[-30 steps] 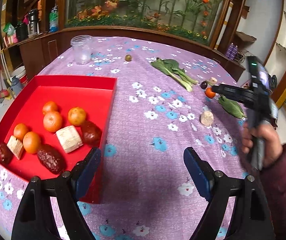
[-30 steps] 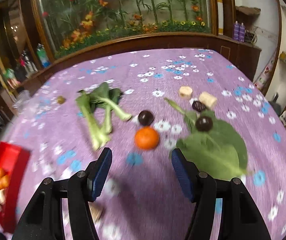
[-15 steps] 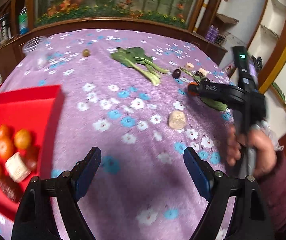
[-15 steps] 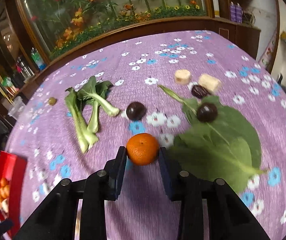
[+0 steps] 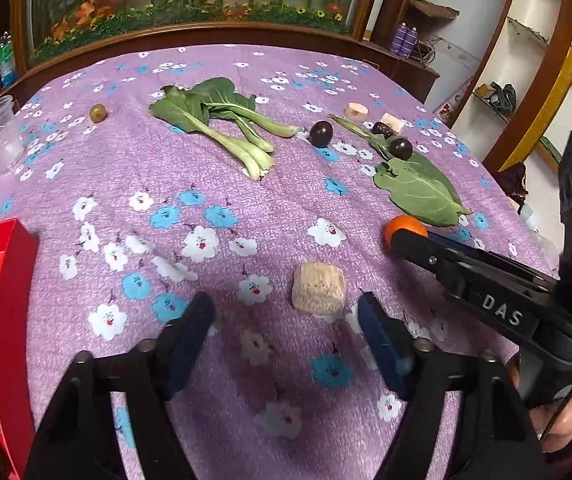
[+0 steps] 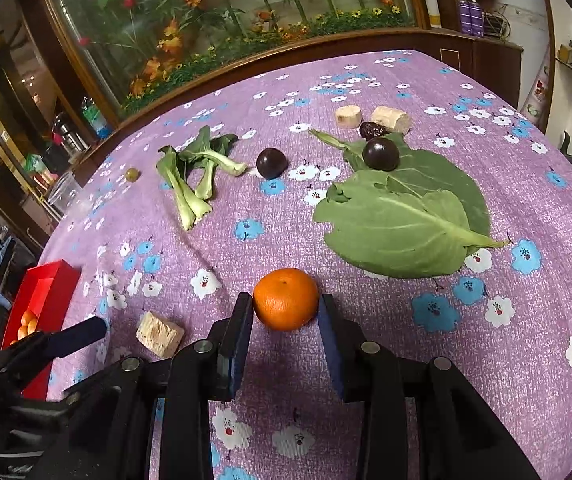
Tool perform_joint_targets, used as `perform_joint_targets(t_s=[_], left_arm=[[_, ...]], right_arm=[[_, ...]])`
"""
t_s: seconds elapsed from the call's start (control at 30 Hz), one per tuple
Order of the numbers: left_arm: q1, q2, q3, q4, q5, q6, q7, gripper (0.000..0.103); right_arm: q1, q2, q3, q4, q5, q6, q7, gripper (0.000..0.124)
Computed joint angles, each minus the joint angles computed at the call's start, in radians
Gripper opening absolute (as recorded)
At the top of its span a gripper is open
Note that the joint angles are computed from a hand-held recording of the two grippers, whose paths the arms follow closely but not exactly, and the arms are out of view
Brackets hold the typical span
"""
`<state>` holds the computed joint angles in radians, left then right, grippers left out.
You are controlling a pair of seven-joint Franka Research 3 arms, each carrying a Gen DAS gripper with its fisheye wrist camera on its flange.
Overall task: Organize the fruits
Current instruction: 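Grasp an orange with the right tool while the left tool reaches a yam chunk, then close the left tool on the pale yam chunk and lift it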
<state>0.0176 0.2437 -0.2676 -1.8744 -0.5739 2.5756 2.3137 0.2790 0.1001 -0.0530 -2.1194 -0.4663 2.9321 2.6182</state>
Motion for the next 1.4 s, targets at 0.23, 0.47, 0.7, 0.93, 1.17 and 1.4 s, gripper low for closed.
perform_joint_targets(t_s=[0.23, 0.47, 0.7, 0.93, 1.17, 1.4], left_arm=[[-0.007, 0.027, -0.013, 0.013, -0.007, 0.012, 0.003, 0.056], [-0.004, 0.018, -0.046, -0.03, -0.023, 0.096, 0.071, 0.071], [0.014, 0.025, -0.058, -0.008, -0.096, 0.016, 0.17, 0.095], [0.011, 0.009, -0.042, -0.027, -0.196, 0.031, 0.211, 0.047], [0.004, 0.008, -0.032, -0.026, -0.217, 0.018, 0.226, 0.029], [0.031, 0.036, -0.031, 0.027, -0.286, -0.098, 0.259, 0.045]], right_arm=[[0.005, -0.002, -0.009, 0.002, -0.056, 0.005, 0.037, 0.038], [0.001, 0.012, 0.0, 0.012, -0.004, -0.007, -0.017, 0.038], [0.014, 0.019, -0.011, 0.025, -0.032, -0.021, -0.003, 0.039], [0.019, 0.023, -0.014, 0.032, -0.057, -0.031, 0.007, 0.041], [0.028, 0.03, -0.011, 0.058, -0.115, -0.088, 0.019, 0.038], [0.014, 0.022, -0.006, 0.041, -0.105, -0.063, 0.029, 0.037]])
